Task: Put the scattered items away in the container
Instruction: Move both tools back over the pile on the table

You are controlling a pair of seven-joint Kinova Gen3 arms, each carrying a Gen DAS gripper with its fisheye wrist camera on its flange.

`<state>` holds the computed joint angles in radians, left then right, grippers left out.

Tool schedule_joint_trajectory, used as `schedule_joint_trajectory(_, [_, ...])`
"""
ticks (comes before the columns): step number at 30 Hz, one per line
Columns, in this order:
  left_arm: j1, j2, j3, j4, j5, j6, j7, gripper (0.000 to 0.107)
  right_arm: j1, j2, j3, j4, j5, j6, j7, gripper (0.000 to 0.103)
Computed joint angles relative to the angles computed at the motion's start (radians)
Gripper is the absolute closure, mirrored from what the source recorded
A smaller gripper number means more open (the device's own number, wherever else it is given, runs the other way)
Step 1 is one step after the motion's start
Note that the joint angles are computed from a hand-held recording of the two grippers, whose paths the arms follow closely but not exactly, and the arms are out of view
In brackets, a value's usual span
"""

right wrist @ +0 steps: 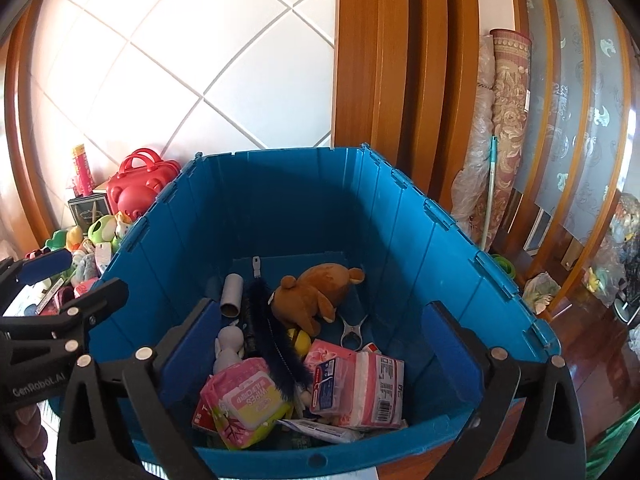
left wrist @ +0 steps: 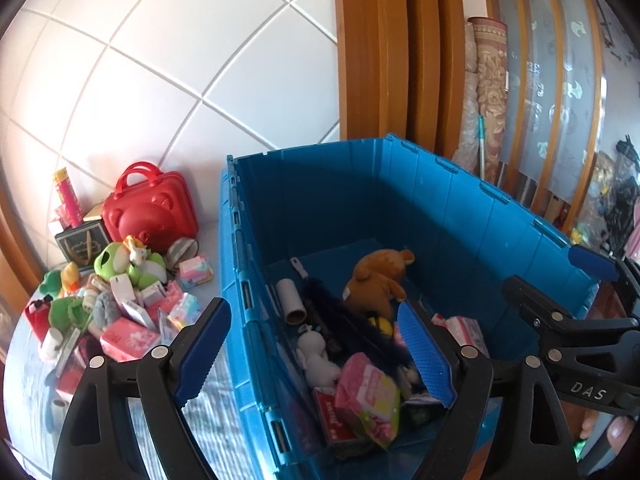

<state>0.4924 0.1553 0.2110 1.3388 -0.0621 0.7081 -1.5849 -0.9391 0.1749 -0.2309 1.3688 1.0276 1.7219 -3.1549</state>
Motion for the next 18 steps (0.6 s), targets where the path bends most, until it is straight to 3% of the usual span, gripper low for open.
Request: schedule_joint_trajectory(18, [-0.022,-0.105,0.003,0.120,-0.063,-0.029,0.087,0.021,-0.029,-0.022,-0.038,0.021,-0.001,-0.003,-0.005,0.000])
